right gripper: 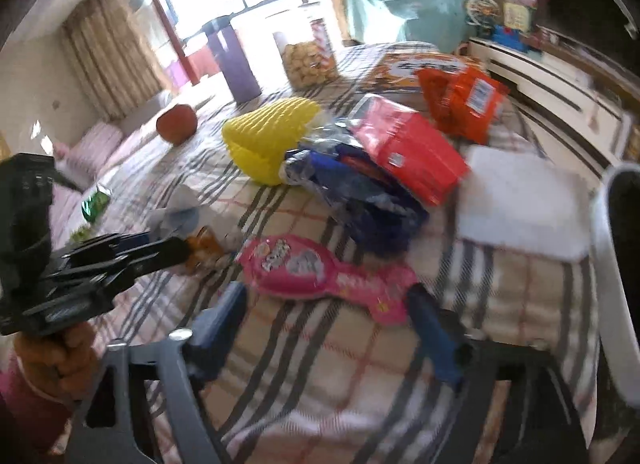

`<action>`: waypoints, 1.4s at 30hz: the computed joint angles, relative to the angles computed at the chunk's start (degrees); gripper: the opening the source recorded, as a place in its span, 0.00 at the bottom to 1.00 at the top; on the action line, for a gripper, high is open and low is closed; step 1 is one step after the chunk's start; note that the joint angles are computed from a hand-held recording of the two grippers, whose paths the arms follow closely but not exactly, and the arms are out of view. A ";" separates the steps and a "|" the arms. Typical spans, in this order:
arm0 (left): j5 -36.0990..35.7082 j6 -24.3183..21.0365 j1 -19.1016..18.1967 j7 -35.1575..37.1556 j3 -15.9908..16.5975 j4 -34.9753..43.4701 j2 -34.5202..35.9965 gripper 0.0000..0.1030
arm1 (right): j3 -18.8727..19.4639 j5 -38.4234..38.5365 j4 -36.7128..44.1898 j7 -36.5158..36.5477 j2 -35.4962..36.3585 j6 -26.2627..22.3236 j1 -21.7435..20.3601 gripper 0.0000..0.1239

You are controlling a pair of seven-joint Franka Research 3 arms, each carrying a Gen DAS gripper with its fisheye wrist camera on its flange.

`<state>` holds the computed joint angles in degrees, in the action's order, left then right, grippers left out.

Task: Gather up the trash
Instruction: 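Grasp the silver chip bag with the left tool while the right tool grasps the pink candy packet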

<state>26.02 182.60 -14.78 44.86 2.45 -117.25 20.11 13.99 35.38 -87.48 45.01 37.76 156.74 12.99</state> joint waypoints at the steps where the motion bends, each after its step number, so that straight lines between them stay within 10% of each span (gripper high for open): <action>1: -0.09 -0.01 0.01 -0.14 0.10 -0.31 -0.18 0.30 | -0.45 -1.01 0.65 -0.09 0.39 -0.56 0.45 0.70; 6: -0.64 0.35 0.65 -0.48 -0.02 -1.25 -0.60 0.30 | -3.60 -7.92 0.96 1.93 0.97 0.93 4.05 0.67; 16: -1.14 1.22 0.29 0.63 -0.39 -1.39 -0.56 0.30 | 1.77 1.26 -4.99 -1.27 -3.94 -2.67 -1.38 0.20; 19: -1.17 1.60 -1.12 0.14 1.15 -1.91 -0.90 0.30 | 2.43 4.67 -6.58 -4.25 -5.00 -0.69 -1.82 0.27; 23: -1.00 2.23 -3.60 -1.09 4.18 -2.97 -1.55 0.30 | 0.88 2.83 -6.49 -4.90 -4.63 2.26 0.71 0.64; 32: -2.39 3.11 -1.15 -0.31 2.97 -5.02 -2.41 0.30 | -7.49 -12.40 -1.95 7.62 0.48 8.56 9.91 0.62; 42: -4.47 3.75 1.11 2.78 -0.63 -4.84 -2.25 0.30 | 6.97 3.66 -4.94 1.47 -2.79 4.41 -5.15 0.47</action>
